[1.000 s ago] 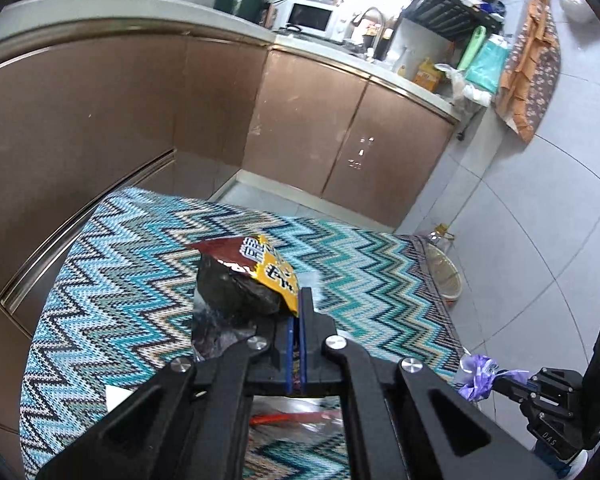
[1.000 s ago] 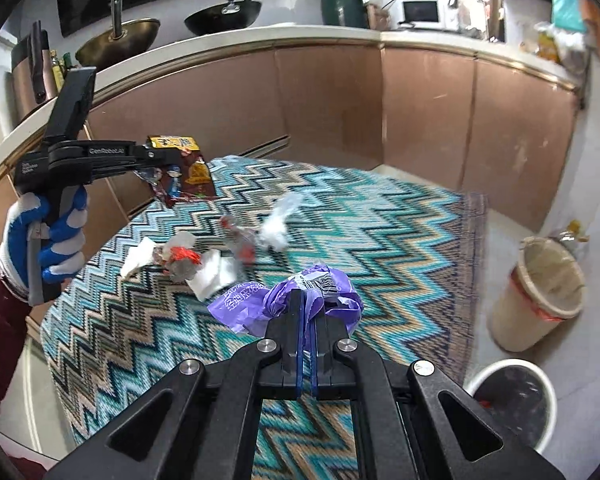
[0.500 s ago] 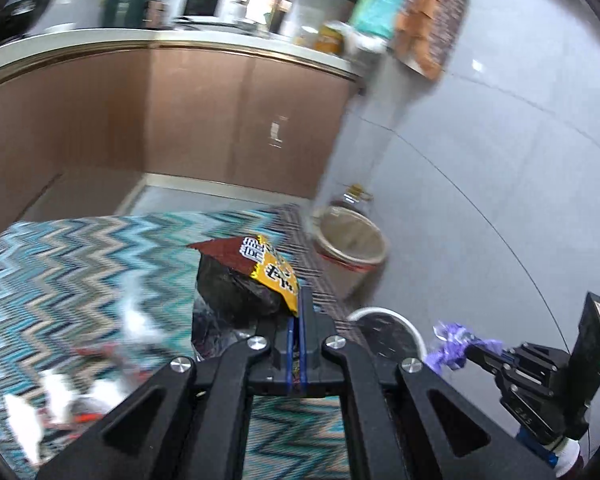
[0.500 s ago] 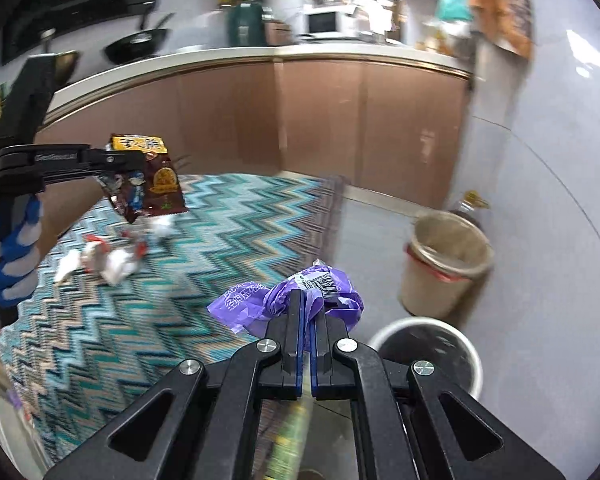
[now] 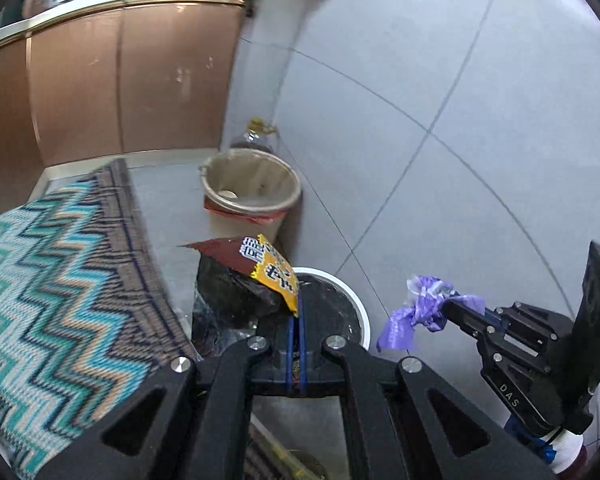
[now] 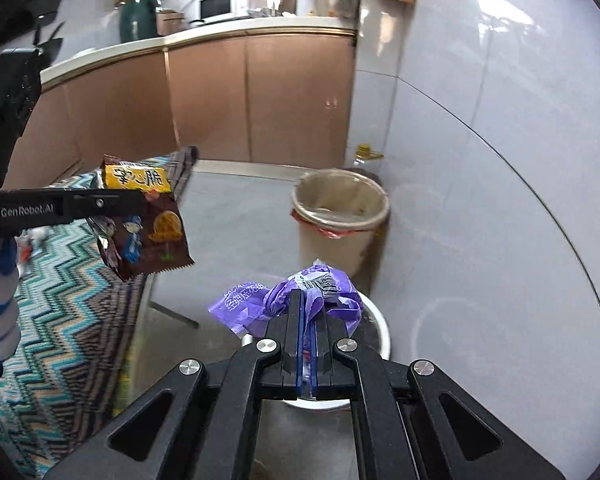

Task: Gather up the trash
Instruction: 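Carry both items to the white-rimmed bin and open both grippers over it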

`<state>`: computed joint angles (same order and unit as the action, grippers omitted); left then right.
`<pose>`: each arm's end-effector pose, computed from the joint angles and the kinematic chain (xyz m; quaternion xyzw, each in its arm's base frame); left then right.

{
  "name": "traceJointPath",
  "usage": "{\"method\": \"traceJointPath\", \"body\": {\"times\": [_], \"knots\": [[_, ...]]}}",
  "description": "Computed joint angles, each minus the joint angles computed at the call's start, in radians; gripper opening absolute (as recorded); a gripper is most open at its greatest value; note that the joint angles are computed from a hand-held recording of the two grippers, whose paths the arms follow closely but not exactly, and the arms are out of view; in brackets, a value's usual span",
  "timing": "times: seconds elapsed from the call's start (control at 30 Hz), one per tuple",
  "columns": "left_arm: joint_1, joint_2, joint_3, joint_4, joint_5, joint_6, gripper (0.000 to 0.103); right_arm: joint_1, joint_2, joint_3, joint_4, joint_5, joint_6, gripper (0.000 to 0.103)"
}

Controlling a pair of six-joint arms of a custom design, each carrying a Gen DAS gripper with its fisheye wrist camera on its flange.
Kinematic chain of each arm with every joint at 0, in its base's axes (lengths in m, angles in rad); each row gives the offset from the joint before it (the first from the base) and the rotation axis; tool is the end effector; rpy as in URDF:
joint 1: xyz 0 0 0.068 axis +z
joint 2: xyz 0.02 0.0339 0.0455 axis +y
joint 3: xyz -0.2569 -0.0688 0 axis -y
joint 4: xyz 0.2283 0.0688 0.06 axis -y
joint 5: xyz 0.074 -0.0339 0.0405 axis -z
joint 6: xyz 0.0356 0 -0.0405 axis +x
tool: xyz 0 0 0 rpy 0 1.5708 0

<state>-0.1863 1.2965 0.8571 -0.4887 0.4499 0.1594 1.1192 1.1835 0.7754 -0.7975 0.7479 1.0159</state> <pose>0.2390 -0.0608 0.2331 0.2285 0.8990 -0.2158 0.3050 0.1056 0.1623 0.2223 0.0190 0.9176 -0.0252 0.3962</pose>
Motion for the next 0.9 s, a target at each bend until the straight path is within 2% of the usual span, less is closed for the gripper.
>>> {"method": "traceJointPath", "body": {"times": [0.3, 0.47, 0.57, 0.6, 0.67, 0.73, 0.9], "knots": [[-0.214, 0.223, 0.029, 0.141, -0.136, -0.068, 0.002, -0.170, 0.010, -0.102, 0.145, -0.062, -0.111, 0.003], [-0.275, 0.380, 0.109, 0.172, -0.168, -0.101, 0.004, -0.296, 0.059, -0.149, 0.287, -0.123, -0.218, 0.004], [-0.280, 0.453, 0.156, 0.165, -0.148, -0.110, 0.005, -0.341, 0.089, -0.169, 0.340, -0.144, -0.252, 0.016], [-0.281, 0.470, 0.166, 0.165, -0.141, -0.113, 0.005, -0.351, 0.097, -0.173, 0.356, -0.147, -0.262, 0.025], [-0.287, 0.505, 0.190, 0.161, -0.125, -0.124, 0.007, -0.366, 0.103, -0.180, 0.375, -0.153, -0.277, 0.033], [-0.285, 0.522, 0.194, 0.169, -0.111, -0.129, 0.008, -0.372, 0.115, -0.181, 0.381, -0.155, -0.281, 0.034], [-0.262, 0.486, 0.160, 0.199, -0.087, -0.139, 0.009, -0.316, 0.087, -0.166, 0.307, -0.118, -0.226, 0.046]]}}
